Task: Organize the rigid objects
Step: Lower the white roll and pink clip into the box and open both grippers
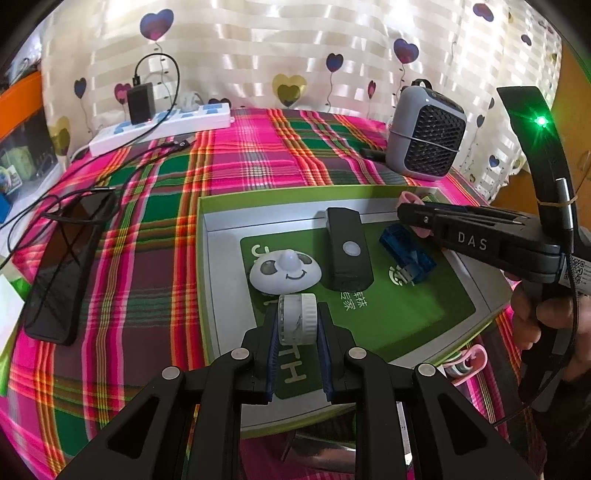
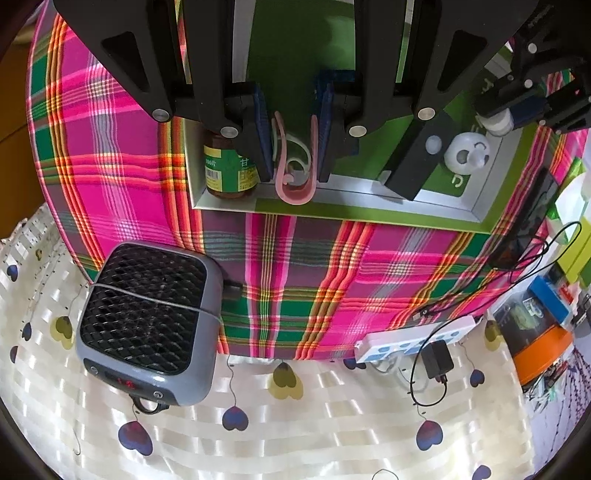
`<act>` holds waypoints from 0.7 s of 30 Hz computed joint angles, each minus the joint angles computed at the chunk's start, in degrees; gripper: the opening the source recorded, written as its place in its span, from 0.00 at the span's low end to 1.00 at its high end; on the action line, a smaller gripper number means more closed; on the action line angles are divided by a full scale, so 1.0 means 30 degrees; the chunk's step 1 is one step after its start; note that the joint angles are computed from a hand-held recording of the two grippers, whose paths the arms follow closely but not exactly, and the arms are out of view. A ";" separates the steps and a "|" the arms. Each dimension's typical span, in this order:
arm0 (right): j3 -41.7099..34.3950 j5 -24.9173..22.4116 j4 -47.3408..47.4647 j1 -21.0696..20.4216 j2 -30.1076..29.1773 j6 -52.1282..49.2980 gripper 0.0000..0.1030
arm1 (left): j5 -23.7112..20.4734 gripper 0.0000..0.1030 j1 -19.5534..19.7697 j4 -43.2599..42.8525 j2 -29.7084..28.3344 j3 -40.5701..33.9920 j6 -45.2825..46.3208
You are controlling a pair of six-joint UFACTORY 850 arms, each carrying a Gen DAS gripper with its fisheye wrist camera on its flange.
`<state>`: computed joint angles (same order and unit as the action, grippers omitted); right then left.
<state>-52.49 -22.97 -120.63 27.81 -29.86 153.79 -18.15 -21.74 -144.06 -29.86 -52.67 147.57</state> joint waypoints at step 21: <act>-0.0334 0.0557 -0.0657 -0.0216 -0.0394 0.0547 0.24 | 0.0110 0.17 -0.0066 -0.1267 -0.0141 -0.0179 0.1397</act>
<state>-53.49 -21.30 -122.61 27.16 -31.04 155.43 -17.82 -21.94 -147.86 -30.28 -53.20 151.76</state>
